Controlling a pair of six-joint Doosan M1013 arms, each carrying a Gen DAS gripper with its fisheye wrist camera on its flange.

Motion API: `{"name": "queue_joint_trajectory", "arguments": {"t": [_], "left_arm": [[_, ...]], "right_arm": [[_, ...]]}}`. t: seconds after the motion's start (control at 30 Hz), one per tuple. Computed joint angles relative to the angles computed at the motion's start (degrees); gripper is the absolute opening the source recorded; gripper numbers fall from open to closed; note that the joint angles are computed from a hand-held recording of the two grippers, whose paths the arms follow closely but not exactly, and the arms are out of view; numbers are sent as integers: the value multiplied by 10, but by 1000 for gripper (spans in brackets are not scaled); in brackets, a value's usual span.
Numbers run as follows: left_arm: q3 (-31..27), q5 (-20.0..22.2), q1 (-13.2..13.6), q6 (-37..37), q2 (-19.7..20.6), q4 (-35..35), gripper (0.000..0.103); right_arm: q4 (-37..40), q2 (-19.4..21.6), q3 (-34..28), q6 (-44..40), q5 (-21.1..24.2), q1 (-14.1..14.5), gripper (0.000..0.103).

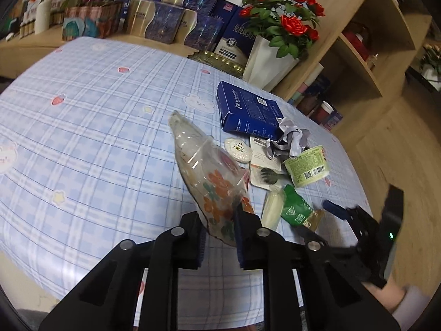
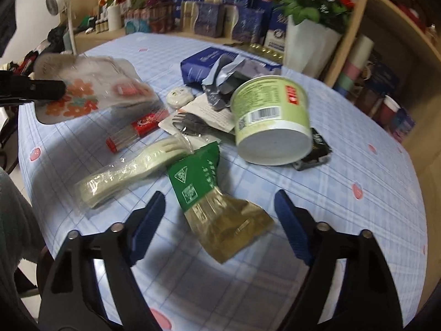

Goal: Collect trash
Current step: 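Grasp the green-and-gold sachet with the right tool while the left tool lifts the wrapper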

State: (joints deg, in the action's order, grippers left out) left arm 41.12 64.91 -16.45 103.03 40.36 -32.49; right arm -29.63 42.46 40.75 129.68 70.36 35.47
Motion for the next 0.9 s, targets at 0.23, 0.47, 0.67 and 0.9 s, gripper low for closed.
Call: {"name": "queue_joint_trajectory", "arguments": {"t": [0.23,0.47,0.67,0.9], "left_arm": [[12,-1,9,23,-8,-22,14],[30,-8,15,42,-20,-38,12],[47,-16,20,63,-34,-46,11],[67,-28,26,82,-51,-51,10]], "right_arm": [[46,27,-47,-43,29,-8,65],[79,15,-32,-40,11,-8,49],[65,-5,-4,-5,-7,1,46],[30,-28,26,54,-28,12,46]]}}
